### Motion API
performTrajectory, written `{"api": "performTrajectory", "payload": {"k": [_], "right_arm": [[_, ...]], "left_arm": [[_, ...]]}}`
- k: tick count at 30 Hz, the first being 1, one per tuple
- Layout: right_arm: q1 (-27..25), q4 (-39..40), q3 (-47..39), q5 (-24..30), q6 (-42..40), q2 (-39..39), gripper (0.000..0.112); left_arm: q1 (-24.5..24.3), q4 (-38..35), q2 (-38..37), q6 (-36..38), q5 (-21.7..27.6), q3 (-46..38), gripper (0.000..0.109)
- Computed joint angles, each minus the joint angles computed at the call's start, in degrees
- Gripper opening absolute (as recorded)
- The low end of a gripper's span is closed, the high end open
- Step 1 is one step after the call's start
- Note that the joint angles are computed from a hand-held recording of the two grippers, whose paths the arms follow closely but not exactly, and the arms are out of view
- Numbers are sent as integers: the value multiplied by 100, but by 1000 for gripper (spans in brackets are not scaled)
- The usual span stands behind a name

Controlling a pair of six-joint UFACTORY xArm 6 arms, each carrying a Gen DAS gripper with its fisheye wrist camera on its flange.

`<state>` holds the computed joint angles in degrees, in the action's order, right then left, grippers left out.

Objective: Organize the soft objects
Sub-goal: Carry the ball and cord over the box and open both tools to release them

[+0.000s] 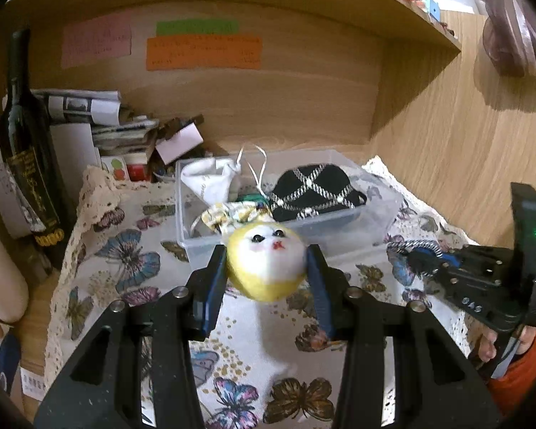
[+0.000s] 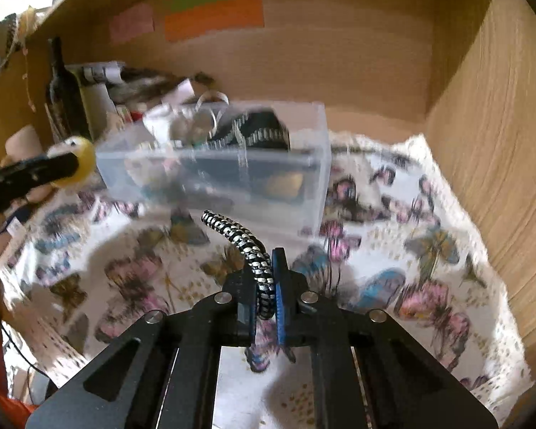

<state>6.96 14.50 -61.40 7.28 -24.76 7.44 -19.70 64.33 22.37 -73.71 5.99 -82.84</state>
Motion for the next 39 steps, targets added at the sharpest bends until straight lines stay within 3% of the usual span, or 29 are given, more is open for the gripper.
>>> {"api": "performTrajectory", "payload": {"k": [7, 14, 20, 24, 32, 34, 37, 39], "right_arm": [[285, 1455, -393, -360, -1335, -5, 7], [424, 2005, -1155, -405, -1946, 379, 7], [388, 956, -2022, -204, -1008, 1105, 7], [357, 266, -2667, 217, -432, 1666, 7], [266, -815, -3660, 1305, 339, 2510, 7], [227, -795, -3798, 1665, 309, 2579, 7], [204, -732, -3758, 1742, 214, 2521, 10], [191, -637, -3574, 1619, 70, 2380, 24]], "left_arm": [[71, -199, 135, 276, 53, -386, 44], [57, -1945, 570, 1883, 73, -982, 44], [-6, -3935, 1127, 3506, 394, -1711, 44], [-37, -4146, 1605, 3808, 900, -2439, 44], [-98, -5293, 2401, 4993, 1701, -3507, 44], [-108, -5512, 2561, 5195, 1955, -3744, 49], [-106, -5624, 2604, 5248, 2020, -3802, 59], [-92, -5579, 2488, 5169, 1870, -3607, 67]]}}
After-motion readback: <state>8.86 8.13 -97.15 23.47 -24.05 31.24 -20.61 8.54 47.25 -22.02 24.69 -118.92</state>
